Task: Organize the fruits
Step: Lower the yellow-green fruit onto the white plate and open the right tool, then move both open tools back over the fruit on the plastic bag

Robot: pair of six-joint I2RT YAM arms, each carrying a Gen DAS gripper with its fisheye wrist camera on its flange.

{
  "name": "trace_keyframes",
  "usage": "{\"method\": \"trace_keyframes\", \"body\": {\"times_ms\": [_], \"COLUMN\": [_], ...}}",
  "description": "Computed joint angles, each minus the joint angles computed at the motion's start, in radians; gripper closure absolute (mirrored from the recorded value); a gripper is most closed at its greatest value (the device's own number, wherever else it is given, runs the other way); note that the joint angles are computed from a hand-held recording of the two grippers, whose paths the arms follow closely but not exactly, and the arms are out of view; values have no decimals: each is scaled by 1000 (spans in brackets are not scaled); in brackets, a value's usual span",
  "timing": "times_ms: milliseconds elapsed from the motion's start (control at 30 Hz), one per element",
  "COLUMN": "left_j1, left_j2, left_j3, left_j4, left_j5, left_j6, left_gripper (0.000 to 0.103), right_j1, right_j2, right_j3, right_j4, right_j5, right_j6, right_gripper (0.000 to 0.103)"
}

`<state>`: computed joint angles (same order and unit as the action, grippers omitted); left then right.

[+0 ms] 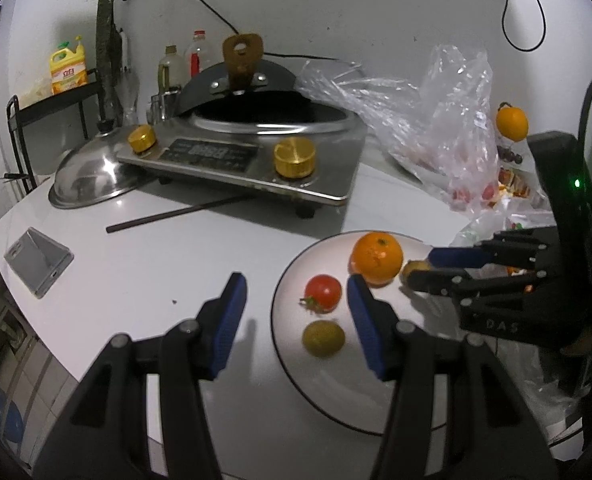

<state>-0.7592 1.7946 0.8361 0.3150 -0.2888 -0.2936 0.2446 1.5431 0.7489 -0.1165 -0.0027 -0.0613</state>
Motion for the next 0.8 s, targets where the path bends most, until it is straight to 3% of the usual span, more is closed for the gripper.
{"method": "trace_keyframes", "body": {"times_ms": [367, 400, 433, 467, 800], "left_j1": [-46, -53, -59, -66, -138], "left_j2": [-75, -87, -97, -110, -208], "left_j3": [-43, -51, -57, -69, -100], "left_j4": [-20, -20, -19, -11, -57], "left_j5": [-40, -44, -48, -54, -126], "left_j6": [-4, -5, -7, -12, -21], "left_gripper": [48, 44, 32, 27, 27], "right_j1": [39, 44, 49, 52, 79], "right_j2": [-118, -140, -159, -178, -372], "right_j3": [-36, -43, -50, -56, -114], "right_j4": [-62, -71, -78, -85, -168], "right_j5": [36, 40, 44, 48, 81], "right_j6": [22, 24, 26, 29, 59], "right_gripper": [65, 65, 65, 65, 65]}}
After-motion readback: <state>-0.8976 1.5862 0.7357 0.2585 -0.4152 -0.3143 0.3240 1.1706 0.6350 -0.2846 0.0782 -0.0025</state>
